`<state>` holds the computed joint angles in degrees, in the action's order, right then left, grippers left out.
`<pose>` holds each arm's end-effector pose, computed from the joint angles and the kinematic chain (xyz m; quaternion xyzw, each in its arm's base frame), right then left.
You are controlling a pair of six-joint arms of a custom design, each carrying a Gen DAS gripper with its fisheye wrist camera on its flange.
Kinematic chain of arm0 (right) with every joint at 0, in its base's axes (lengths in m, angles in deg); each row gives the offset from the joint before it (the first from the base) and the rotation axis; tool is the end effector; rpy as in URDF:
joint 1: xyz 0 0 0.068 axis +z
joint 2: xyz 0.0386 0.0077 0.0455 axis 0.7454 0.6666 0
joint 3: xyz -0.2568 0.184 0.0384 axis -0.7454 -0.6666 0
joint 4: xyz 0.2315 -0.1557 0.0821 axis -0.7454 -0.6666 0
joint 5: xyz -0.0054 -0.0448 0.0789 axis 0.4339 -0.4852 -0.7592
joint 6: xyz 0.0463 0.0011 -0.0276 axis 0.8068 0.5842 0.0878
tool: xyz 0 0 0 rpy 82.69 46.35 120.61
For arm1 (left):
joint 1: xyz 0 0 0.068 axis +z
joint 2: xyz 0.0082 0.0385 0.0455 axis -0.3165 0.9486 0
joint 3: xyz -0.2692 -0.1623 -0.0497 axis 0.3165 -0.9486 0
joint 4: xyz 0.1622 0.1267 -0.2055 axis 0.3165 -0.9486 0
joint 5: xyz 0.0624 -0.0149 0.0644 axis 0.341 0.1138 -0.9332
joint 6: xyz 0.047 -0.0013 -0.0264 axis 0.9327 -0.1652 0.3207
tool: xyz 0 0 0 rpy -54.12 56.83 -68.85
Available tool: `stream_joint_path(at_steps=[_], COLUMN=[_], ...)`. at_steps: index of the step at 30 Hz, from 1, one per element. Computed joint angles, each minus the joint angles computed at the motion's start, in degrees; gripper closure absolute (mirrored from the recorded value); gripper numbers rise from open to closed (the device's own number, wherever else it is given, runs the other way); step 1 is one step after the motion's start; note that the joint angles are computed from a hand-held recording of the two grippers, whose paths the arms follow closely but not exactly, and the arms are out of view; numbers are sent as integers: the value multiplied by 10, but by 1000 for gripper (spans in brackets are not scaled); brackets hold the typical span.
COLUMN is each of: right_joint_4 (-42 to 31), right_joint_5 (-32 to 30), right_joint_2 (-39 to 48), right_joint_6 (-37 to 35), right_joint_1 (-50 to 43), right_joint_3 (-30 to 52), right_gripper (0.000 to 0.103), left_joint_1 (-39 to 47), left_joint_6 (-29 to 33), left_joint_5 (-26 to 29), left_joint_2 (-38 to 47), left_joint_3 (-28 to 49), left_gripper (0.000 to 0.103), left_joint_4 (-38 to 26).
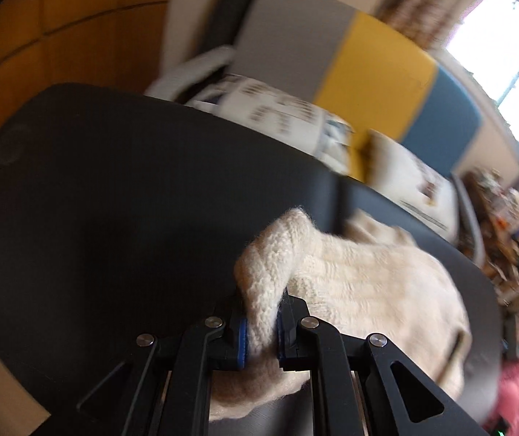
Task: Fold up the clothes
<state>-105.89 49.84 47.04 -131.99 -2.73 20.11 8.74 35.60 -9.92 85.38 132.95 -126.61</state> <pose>0.0855 -0.0751 0.2121 0.0280 0.9597 0.1951 0.2004 0.2587 0.1214 0.3282 -0.2017 0.9300 -0.0792 0.2970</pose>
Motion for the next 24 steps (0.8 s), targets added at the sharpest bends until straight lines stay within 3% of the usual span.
stream_joint_path(at_steps=[8, 13, 16, 19, 23, 24], right_joint_4=[11, 5, 7, 10, 11, 14], right_joint_5=[38, 57, 64, 73, 73, 71], right_joint_2=[-57, -92, -98, -108, -112, -111], right_joint_6=[110, 154, 184, 216, 224, 225], right_joint_1=[102, 151, 181, 215, 241, 240], right_joint_3=[5, 0, -2, -3, -5, -8], right_gripper=[71, 71, 71, 66, 60, 60], left_joint_1=[123, 136, 130, 137, 185, 200], left_joint_6=[9, 24, 37, 39, 52, 48], left_joint_5=[-31, -80, -119, -109, -24, -9], left_joint_2=[162, 225, 267, 285, 237, 217], left_joint_3=[53, 73, 93, 101, 76, 65], left_gripper=[91, 91, 88, 85, 80, 74], left_joint_4=[85, 129, 124, 103, 104, 108])
